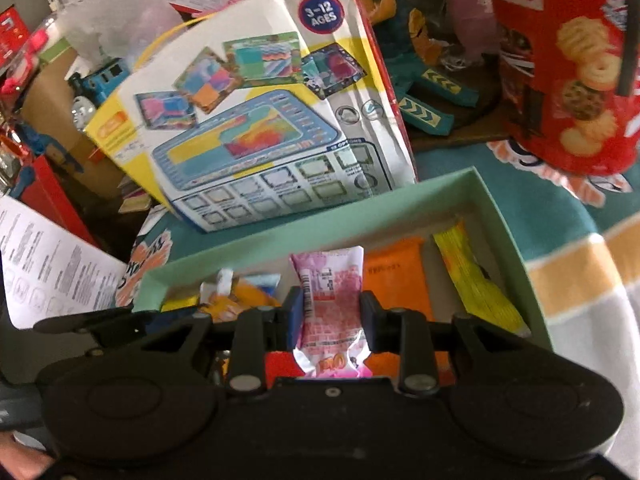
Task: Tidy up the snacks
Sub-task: 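Lower the yellow bear packet and pink packet into the box and open both tools, then move both tools back over the candies beside the box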
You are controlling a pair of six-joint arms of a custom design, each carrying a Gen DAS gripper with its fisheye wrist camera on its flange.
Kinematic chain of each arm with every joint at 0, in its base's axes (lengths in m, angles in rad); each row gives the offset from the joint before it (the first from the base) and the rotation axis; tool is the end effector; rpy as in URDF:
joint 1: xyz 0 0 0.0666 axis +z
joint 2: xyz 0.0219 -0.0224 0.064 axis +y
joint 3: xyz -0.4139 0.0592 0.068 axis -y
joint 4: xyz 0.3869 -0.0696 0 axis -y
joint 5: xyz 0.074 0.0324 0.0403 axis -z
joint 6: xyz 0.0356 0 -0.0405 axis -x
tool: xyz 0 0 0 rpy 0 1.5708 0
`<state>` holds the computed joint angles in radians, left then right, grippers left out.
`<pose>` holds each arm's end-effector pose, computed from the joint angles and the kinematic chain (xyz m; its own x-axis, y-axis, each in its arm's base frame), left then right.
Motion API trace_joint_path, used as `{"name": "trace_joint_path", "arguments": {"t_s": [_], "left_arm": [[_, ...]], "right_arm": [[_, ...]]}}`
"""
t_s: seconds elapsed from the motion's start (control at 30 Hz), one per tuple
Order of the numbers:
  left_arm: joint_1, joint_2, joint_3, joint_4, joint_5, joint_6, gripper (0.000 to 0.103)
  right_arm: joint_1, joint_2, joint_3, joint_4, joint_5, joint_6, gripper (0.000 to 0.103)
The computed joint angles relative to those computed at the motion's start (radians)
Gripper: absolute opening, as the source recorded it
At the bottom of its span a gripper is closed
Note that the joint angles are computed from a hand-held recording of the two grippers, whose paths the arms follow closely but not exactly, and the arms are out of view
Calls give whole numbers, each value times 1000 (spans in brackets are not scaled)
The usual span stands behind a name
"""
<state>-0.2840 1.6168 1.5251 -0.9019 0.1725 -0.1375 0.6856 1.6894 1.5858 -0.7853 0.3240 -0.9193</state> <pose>0.5295 -0.1613 0.4140 -0.7467 0.3586 -0.5602 0.4728 0.8786 -0.0677 0.4649 0.3651 0.4098 -0.7182 0.3864 -0.5787 0.2081 0.9128 0.3513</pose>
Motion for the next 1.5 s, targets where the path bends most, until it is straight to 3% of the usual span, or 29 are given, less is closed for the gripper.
{"name": "trace_joint_path", "arguments": {"t_s": [0.07,0.13,0.17,0.2,0.27,0.37,0.77,1.17,1.27,1.4,1.5], "left_arm": [[-4,32,23,7,-10,13,46],[-8,57,38,21,-18,12,68],[-13,64,41,23,-41,7,91],[-18,63,34,38,-73,4,102],[-20,54,16,63,-101,0,103],[-11,52,16,32,-101,14,103],[7,-95,-104,11,-105,23,103],[62,-339,-308,-12,-39,-14,103],[92,-389,-352,-21,-20,-17,103],[133,-442,-410,-31,2,-26,103],[168,-475,-458,-26,1,-41,103]], "right_arm": [[-17,18,12,13,-17,1,37],[-31,32,22,28,-28,4,50],[-36,35,24,34,-27,8,68],[-36,32,21,39,-15,10,85],[-29,17,4,58,18,10,96],[-22,-6,-21,76,25,-5,103],[54,-88,-60,-20,64,-106,103],[219,-179,-117,-141,135,-272,103],[257,-193,-141,-129,141,-313,103],[313,-200,-166,-108,205,-299,103],[340,-188,-162,-136,214,-314,103]]}}
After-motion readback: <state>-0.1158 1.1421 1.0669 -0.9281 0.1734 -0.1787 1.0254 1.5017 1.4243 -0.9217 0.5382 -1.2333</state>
